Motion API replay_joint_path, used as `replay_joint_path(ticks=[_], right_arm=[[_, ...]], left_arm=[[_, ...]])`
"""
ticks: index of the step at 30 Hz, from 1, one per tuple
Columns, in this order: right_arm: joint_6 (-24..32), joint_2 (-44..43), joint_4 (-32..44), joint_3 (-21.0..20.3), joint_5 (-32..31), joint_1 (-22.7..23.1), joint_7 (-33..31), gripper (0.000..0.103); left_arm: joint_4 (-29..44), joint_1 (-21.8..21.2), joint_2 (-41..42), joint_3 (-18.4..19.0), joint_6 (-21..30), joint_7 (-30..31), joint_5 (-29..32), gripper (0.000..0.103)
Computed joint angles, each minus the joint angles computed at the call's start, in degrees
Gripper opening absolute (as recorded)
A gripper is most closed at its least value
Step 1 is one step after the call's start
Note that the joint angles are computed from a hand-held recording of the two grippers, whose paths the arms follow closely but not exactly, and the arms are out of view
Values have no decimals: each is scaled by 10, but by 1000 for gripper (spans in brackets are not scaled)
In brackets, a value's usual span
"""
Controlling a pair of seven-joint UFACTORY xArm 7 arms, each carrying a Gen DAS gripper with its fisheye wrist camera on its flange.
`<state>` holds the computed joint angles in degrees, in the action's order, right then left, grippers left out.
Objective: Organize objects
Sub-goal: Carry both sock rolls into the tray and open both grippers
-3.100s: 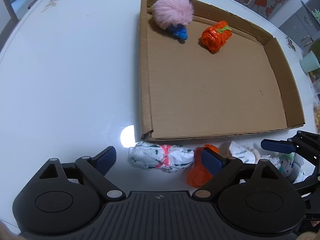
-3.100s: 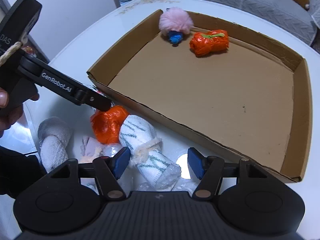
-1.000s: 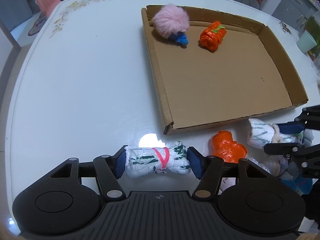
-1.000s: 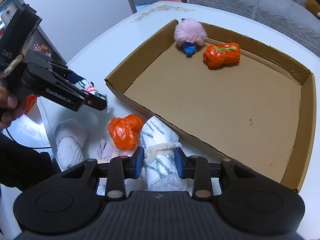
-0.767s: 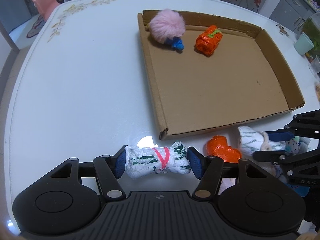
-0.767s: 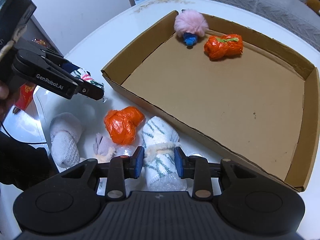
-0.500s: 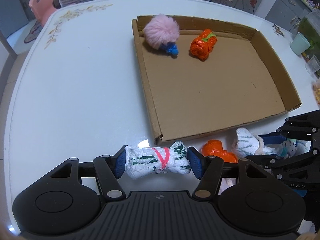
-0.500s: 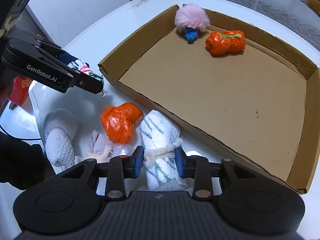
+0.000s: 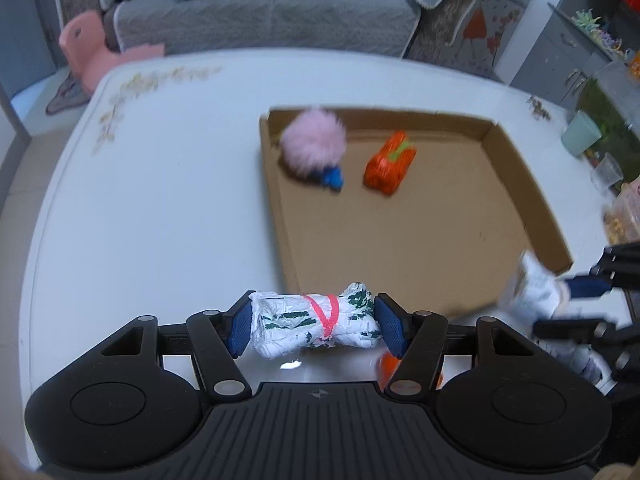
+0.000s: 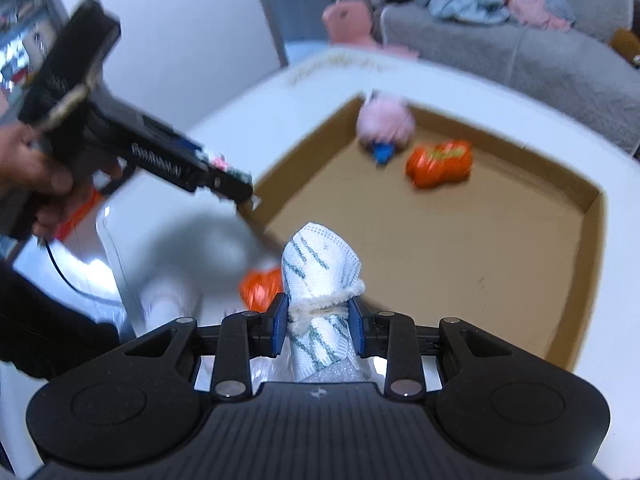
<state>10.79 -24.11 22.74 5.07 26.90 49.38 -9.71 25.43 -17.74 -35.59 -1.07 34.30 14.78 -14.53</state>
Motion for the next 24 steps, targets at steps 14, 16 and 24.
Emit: replay_joint_path(ticks=[14,16,24], right_arm=[[-75,106,101,-71,31,18,-25,28],[-75,133,121,-78,63,27,-61,28],[-56,201,174,-47,125,-12,-133,28]], left_arm=[[86,-49,163,-13,-146,127,-4,68],[90,-43,184,-22,-158,134,10,68],[93,-23,238,-38,-186,158,57,68]])
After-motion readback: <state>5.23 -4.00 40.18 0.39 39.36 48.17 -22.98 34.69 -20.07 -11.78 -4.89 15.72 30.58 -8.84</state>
